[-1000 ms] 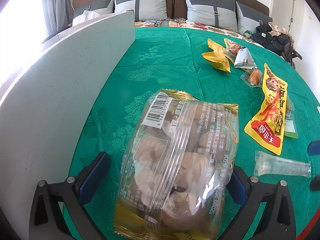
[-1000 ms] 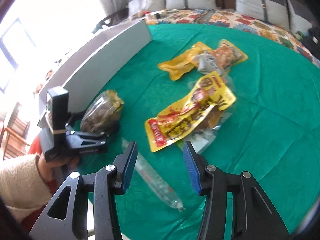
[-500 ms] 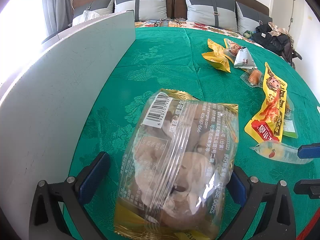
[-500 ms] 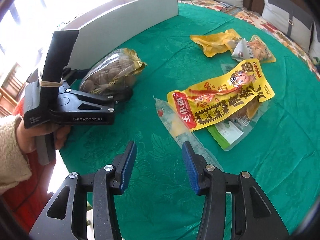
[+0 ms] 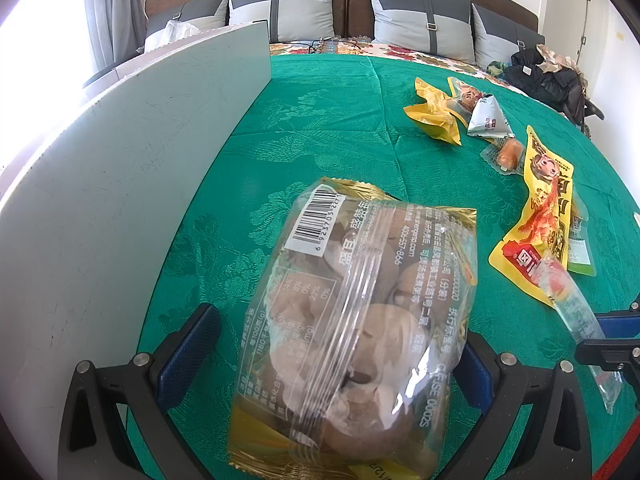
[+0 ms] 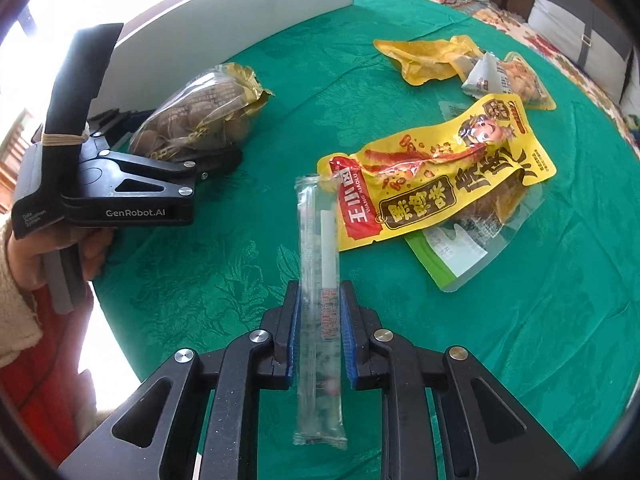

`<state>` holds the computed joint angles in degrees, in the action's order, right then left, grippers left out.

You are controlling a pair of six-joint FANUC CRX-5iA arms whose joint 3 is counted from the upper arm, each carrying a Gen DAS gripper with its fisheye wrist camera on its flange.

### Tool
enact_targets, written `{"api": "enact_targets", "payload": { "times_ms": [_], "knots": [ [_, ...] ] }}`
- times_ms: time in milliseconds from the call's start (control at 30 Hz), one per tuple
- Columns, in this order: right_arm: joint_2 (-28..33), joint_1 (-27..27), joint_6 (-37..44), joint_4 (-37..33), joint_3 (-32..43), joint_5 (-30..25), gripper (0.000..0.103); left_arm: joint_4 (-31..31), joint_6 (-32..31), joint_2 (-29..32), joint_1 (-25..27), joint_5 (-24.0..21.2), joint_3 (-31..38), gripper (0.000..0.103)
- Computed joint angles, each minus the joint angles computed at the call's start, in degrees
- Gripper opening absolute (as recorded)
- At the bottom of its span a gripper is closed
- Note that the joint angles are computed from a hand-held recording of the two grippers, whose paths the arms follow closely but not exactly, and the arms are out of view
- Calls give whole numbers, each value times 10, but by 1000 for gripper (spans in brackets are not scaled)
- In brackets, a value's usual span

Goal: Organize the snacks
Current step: 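Grasp the clear tube snack with the right tool while the left tool holds the gold bag, then lift the clear tube snack with the right tool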

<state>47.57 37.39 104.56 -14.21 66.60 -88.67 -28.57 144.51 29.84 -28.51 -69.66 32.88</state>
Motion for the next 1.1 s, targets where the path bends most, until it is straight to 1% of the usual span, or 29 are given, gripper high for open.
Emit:
{"api": "enact_targets", "payload": {
  "times_ms": [33, 133, 200, 233, 300, 400, 500, 567, 600, 633, 667, 733, 767, 800, 867, 900, 933, 1100],
  "knots": [
    [-26, -8, -18, -14, -39, 23, 19, 0, 0, 0, 0, 0, 0, 103],
    [-70, -39, -76, -51, -98, 79, 19, 0, 0, 0, 0, 0, 0, 103],
    [-93, -57, -113, -58, -129, 118, 19, 0, 0, 0, 0, 0, 0, 103],
    [-102, -62, -133, -47, -145, 140, 19, 0, 0, 0, 0, 0, 0, 103],
    [-107, -65, -187, 7, -164, 181, 19, 0, 0, 0, 0, 0, 0, 103],
    [-76, -70, -271, 75, -144, 190, 19, 0, 0, 0, 0, 0, 0, 103],
    [-63, -66, -297, 125, -153, 201, 19, 0, 0, 0, 0, 0, 0, 103],
    [-70, -70, -295, 123, -174, 216, 21, 0, 0, 0, 0, 0, 0, 103],
    [-80, -69, -298, 127, -197, 240, 22, 0, 0, 0, 0, 0, 0, 103],
    [-102, -68, -301, 133, -236, 268, 26, 0, 0, 0, 0, 0, 0, 103],
    [-116, -68, -298, 132, -263, 292, 33, 0, 0, 0, 0, 0, 0, 103],
    [-135, -66, -287, 131, -299, 329, 43, 0, 0, 0, 0, 0, 0, 103],
    [-141, -62, -283, 142, -315, 343, 48, 0, 0, 0, 0, 0, 0, 103],
    [-145, -57, -280, 156, -328, 356, 51, 0, 0, 0, 0, 0, 0, 103],
    [-152, -44, -276, 193, -358, 384, 62, 0, 0, 0, 0, 0, 0, 103],
    [-151, -36, -277, 215, -364, 385, 65, 0, 0, 0, 0, 0, 0, 103],
    [-150, -30, -283, 235, -369, 387, 71, 0, 0, 0, 0, 0, 0, 103],
    [-151, -34, -288, 230, -371, 386, 80, 0, 0, 0, 0, 0, 0, 103]
  ]
}}
